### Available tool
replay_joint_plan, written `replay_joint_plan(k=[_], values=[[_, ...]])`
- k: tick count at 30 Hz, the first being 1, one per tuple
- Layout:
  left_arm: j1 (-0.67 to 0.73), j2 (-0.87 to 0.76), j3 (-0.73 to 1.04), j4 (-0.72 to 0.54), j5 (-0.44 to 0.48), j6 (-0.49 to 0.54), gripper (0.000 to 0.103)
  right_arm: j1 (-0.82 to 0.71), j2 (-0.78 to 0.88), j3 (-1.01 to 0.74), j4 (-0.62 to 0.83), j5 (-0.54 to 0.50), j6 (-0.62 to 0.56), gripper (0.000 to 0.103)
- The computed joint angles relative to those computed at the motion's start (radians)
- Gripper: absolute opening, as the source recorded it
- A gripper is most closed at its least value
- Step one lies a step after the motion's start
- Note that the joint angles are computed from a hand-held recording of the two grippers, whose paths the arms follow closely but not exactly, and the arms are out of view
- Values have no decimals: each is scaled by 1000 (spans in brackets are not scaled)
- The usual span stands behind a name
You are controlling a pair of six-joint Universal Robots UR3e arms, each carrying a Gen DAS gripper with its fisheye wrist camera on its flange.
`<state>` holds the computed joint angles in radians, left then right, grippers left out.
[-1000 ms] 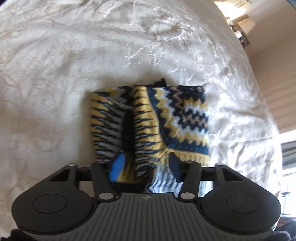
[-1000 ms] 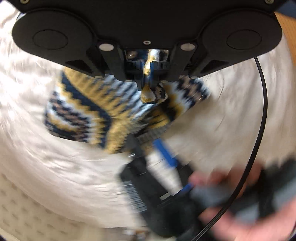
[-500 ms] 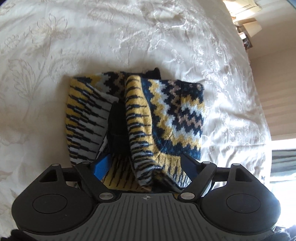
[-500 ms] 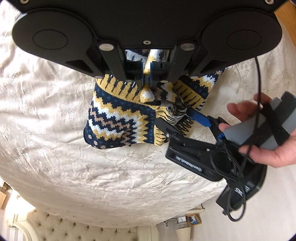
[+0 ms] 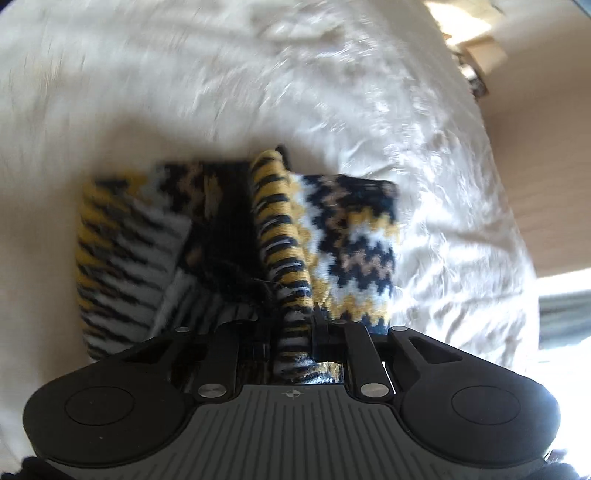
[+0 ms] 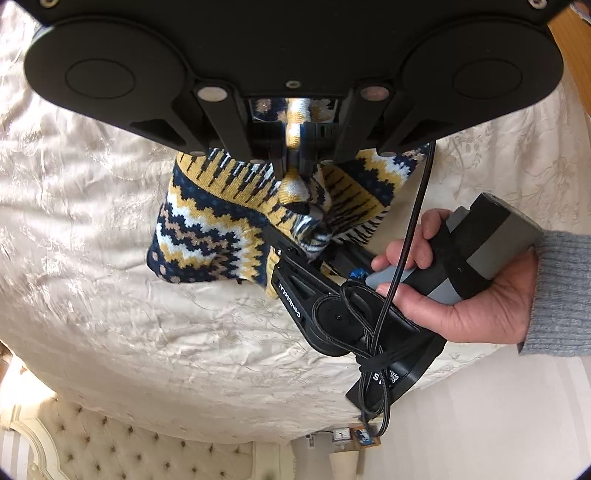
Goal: Fold small clothes
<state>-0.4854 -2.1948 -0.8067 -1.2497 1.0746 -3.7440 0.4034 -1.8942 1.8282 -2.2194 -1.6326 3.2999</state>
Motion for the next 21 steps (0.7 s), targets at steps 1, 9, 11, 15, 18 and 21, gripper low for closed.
replay_joint_plan(k=[1, 9, 11, 15, 18, 21], values=[[3, 25, -21, 18, 2, 15, 17, 13, 7, -11, -6, -2, 1, 11], [68, 193, -165, 45, -1, 120, 17, 150, 184, -154, -76, 25, -16, 11], [87, 222, -224, 46, 10, 145, 17, 173, 247, -175, -97, 40, -17, 11], [130, 254, -355, 56, -5, 174, 17, 193, 353, -203, -106, 84, -10, 12], [140, 252, -426, 83, 11, 183, 20, 207, 417, -225, -98, 94, -17, 12], [144, 255, -478, 121, 25, 166, 30, 196, 453, -237, -72, 132, -25, 23]])
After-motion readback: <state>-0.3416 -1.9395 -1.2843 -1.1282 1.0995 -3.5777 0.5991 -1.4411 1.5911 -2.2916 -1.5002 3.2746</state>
